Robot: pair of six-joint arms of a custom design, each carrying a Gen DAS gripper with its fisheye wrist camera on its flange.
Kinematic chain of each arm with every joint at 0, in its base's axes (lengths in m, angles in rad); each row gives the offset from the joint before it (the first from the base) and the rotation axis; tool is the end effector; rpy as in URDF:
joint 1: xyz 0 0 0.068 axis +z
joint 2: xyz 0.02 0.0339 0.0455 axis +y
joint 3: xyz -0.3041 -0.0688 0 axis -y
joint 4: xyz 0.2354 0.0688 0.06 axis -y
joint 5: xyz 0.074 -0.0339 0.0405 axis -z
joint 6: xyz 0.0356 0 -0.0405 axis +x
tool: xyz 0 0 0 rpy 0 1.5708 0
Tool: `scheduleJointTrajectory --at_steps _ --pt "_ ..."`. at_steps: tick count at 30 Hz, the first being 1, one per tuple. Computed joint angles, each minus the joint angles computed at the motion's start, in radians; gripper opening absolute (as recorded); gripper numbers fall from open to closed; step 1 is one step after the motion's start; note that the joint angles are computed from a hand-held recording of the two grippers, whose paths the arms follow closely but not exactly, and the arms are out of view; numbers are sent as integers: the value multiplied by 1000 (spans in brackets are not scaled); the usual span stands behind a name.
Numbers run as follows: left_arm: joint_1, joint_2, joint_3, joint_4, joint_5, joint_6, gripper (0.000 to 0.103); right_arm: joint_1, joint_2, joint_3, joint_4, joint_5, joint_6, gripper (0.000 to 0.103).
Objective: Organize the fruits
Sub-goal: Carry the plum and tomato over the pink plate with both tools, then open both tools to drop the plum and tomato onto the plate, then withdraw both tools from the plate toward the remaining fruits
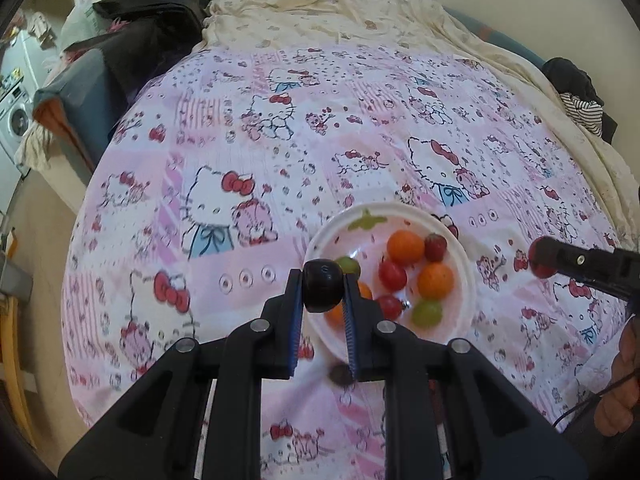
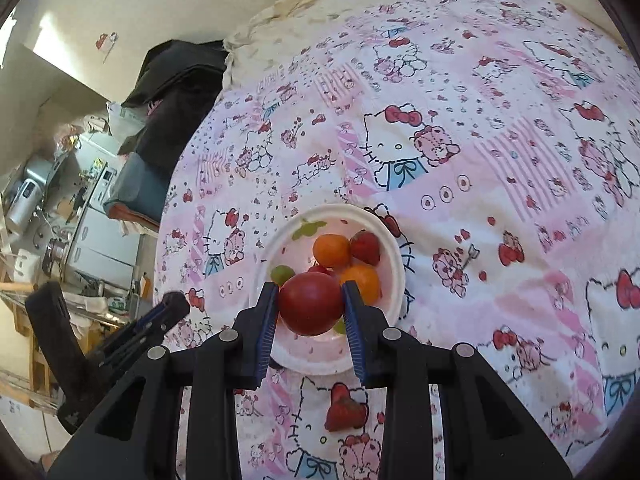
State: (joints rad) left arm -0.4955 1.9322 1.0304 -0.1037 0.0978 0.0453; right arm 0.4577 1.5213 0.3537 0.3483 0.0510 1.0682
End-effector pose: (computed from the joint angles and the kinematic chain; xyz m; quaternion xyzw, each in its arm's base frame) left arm 0.3319 -0.1834 0.1581 0.2693 0.9207 -0.1079 0.2611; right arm 0.2047 0.0988 0.1442 0.2884 0.8841 0.2364 0.2815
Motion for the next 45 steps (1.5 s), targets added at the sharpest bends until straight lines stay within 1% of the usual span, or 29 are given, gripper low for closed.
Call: scheduleJointTrajectory --at_steps 6,9,13,20,23,29,32,36,38,39,40,41,43,45 --pt "-29 104 105 -31 -9 -8 15 -108 135 16 87 -123 -55 34" --pt "-47 157 157 -44 -16 -6 15 -161 192 31 108 -158 -90 34" --pt "-66 232 232 -77 -4 -12 16 -213 268 41 146 -205 -105 34" --pt "-89 344 335 -105 21 -17 16 -232 396 75 173 -241 -118 34" --pt "-97 385 372 -123 28 -10 16 -238 427 97 166 -245 -138 34" --pt "-105 423 396 -117 7 -15 17 -254 518 145 168 -266 -149 34" --pt "-101 442 418 -131 2 -24 17 -247 540 160 166 -267 -153 35" --pt "-94 471 458 -179 12 -31 18 -235 544 171 153 -262 -157 37" --pt "-93 466 454 -177 25 -33 28 -231 542 176 148 -260 -154 37" --pt "-93 463 452 -173 27 -34 44 -231 540 176 147 -260 -156 38" --pt "-95 456 442 -160 27 -34 59 -231 538 177 145 -260 -158 46" --pt "-99 446 427 -139 23 -32 65 -233 536 170 161 -266 -160 52" --pt "-110 425 403 -110 13 -20 78 -227 521 170 155 -248 -163 72" --pt "-116 411 392 -105 0 -11 82 -219 500 174 131 -215 -169 79"
